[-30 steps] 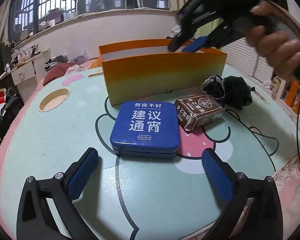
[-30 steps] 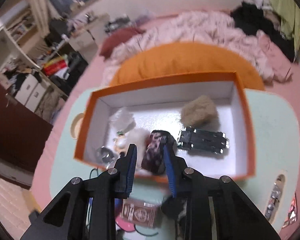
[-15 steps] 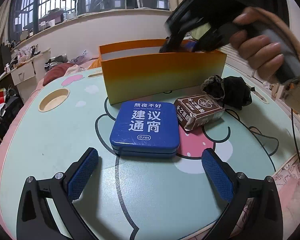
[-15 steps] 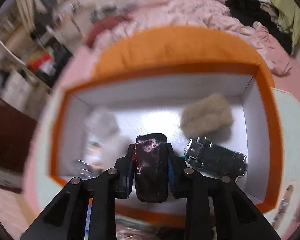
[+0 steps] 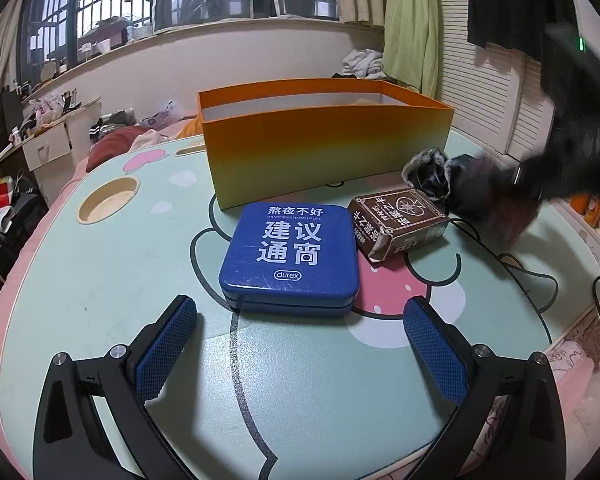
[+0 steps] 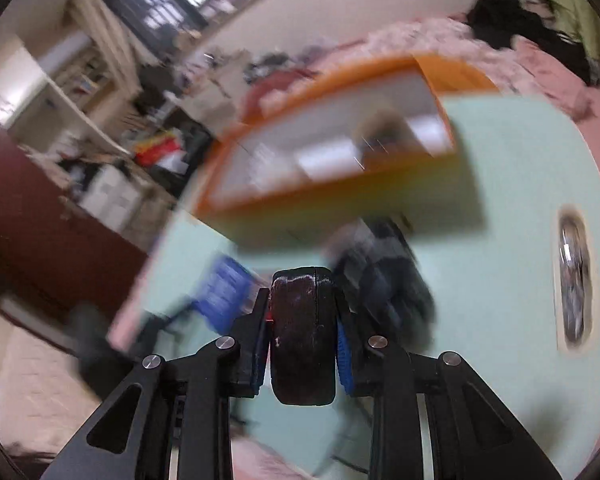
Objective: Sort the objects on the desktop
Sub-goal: 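Carry the dark red pouch out and release it beside the brown card box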
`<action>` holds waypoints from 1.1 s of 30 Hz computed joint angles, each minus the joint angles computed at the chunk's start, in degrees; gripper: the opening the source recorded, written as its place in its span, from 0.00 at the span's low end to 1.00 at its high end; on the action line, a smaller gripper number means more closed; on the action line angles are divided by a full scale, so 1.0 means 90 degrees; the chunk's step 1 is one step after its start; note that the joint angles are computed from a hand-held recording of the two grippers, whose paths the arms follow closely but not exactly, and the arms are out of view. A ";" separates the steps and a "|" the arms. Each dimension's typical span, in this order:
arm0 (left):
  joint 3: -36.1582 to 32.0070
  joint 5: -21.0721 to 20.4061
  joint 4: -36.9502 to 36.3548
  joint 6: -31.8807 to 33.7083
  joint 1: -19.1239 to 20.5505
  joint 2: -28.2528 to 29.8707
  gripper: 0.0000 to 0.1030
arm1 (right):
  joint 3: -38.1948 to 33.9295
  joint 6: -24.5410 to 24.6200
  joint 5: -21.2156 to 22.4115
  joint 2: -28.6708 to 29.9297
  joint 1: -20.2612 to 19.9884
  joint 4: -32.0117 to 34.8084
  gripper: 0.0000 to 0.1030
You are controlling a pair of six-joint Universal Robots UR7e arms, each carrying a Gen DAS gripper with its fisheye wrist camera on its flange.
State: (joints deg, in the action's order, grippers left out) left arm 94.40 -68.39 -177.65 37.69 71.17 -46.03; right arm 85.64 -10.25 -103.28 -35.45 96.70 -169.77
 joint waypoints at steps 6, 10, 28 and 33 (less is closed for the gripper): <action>0.0032 -0.0003 -0.0015 -0.0004 -0.0004 -0.0022 1.00 | 0.0070 -0.0764 -0.0674 0.0475 0.0151 -0.1426 0.42; 0.0032 0.0000 -0.0018 -0.0010 -0.0006 -0.0016 1.00 | 0.0701 -0.1893 -0.0922 0.0510 0.0305 -0.2924 0.85; 0.0056 -0.0003 -0.0050 0.0018 -0.0008 -0.0021 1.00 | 0.0688 -0.2999 -0.1981 0.1254 0.0239 -0.4491 1.00; 0.0010 0.0066 0.0321 0.0050 -0.0019 -0.0130 0.99 | 0.0582 -0.2935 -0.2036 0.1297 0.0336 -0.4402 1.00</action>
State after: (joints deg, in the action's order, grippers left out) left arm 94.49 -67.79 -174.76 38.14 71.00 -47.20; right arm 90.88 -36.67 -121.61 -23.78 99.73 -209.39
